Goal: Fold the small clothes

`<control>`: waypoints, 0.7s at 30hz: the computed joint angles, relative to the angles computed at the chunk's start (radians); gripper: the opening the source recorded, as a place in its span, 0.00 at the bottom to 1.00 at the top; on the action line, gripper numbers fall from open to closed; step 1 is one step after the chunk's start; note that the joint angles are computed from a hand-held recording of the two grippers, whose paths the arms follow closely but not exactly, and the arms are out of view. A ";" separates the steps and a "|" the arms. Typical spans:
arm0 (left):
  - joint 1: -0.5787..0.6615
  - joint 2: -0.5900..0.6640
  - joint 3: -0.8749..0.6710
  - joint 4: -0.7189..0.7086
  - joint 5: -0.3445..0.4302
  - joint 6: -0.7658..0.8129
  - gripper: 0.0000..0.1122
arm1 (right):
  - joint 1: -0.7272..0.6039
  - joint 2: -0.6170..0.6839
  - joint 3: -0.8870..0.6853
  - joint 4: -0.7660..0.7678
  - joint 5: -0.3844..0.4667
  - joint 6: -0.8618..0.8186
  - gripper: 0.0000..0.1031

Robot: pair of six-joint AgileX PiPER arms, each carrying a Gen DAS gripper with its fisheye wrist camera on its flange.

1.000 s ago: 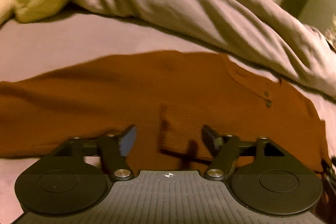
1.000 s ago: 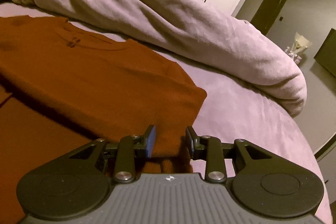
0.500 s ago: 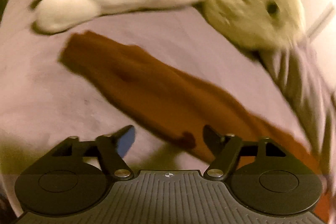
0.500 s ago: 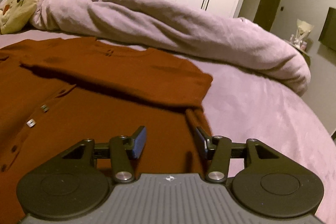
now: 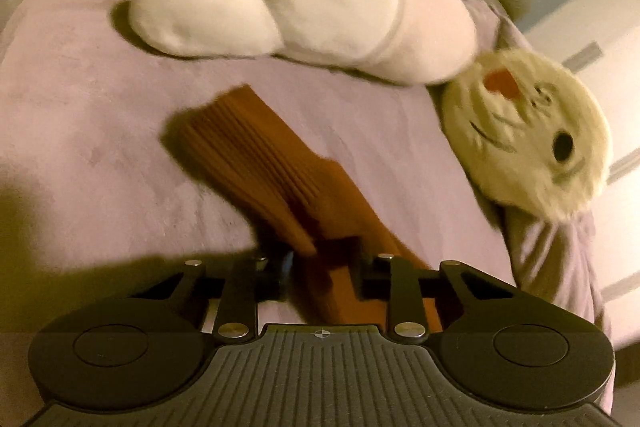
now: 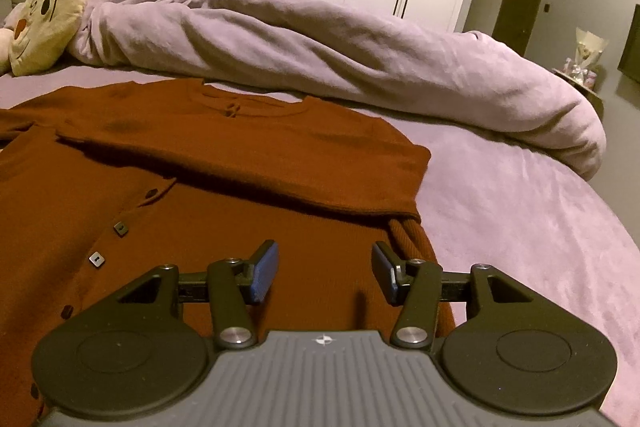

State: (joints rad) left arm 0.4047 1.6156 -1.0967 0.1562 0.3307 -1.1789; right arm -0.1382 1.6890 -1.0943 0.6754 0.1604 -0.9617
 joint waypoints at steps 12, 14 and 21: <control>-0.261 -0.038 -0.188 0.534 0.091 -0.167 0.08 | -0.061 0.023 -0.066 -0.041 0.131 0.175 0.51; -0.357 -0.011 -0.276 0.514 0.099 -0.078 0.08 | -0.069 0.024 -0.070 -0.006 0.146 0.157 0.51; -0.683 0.193 -0.580 0.305 0.178 0.341 0.21 | -0.095 0.003 -0.068 0.092 0.182 0.090 0.54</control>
